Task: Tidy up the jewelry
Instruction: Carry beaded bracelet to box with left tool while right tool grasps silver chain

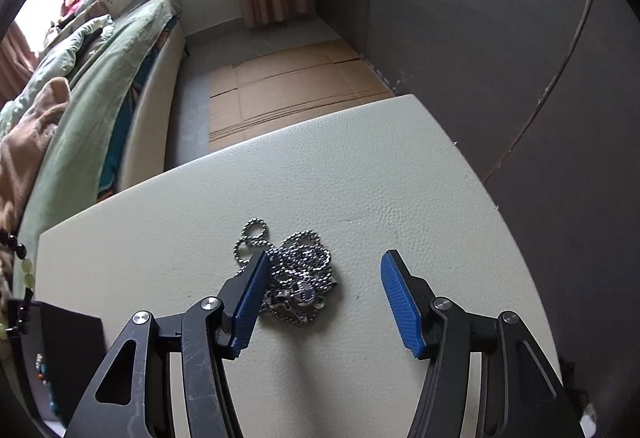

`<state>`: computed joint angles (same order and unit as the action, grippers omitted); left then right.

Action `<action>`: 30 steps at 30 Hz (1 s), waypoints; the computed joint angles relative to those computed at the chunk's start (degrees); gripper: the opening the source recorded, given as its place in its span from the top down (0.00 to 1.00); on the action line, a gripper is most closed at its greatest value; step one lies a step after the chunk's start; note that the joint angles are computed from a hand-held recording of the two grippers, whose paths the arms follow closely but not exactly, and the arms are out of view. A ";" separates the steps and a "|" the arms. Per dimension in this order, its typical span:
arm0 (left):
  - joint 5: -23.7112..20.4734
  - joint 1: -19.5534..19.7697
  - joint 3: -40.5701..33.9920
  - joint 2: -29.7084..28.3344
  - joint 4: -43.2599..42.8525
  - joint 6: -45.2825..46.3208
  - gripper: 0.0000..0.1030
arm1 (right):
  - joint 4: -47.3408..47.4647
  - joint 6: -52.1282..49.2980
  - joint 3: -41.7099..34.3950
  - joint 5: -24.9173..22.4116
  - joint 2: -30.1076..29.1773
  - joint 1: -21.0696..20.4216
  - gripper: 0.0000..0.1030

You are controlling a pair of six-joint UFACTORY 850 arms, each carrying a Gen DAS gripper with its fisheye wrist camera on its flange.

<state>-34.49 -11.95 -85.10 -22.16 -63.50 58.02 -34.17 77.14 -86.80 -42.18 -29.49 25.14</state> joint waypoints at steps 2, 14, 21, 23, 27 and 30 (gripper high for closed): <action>-0.13 0.43 -0.13 -0.04 0.13 -0.09 0.92 | 0.92 -2.05 0.13 0.07 0.25 0.14 0.45; 1.18 1.99 2.03 1.82 0.59 -0.88 0.92 | 12.98 -4.64 10.17 16.64 7.56 -2.30 0.70; 1.46 3.26 3.87 3.48 0.65 -0.88 0.92 | 6.16 3.67 14.12 20.34 11.47 -1.00 0.70; 1.33 3.53 4.18 3.69 1.67 -1.75 0.92 | 4.18 5.64 14.39 20.79 11.97 -0.57 0.70; -1.26 4.15 4.52 3.56 3.53 -3.70 0.92 | -0.75 10.96 14.95 22.79 13.15 0.04 0.70; -3.50 4.72 4.47 2.94 4.85 -6.86 0.87 | -7.60 18.00 15.67 24.39 14.30 1.04 0.70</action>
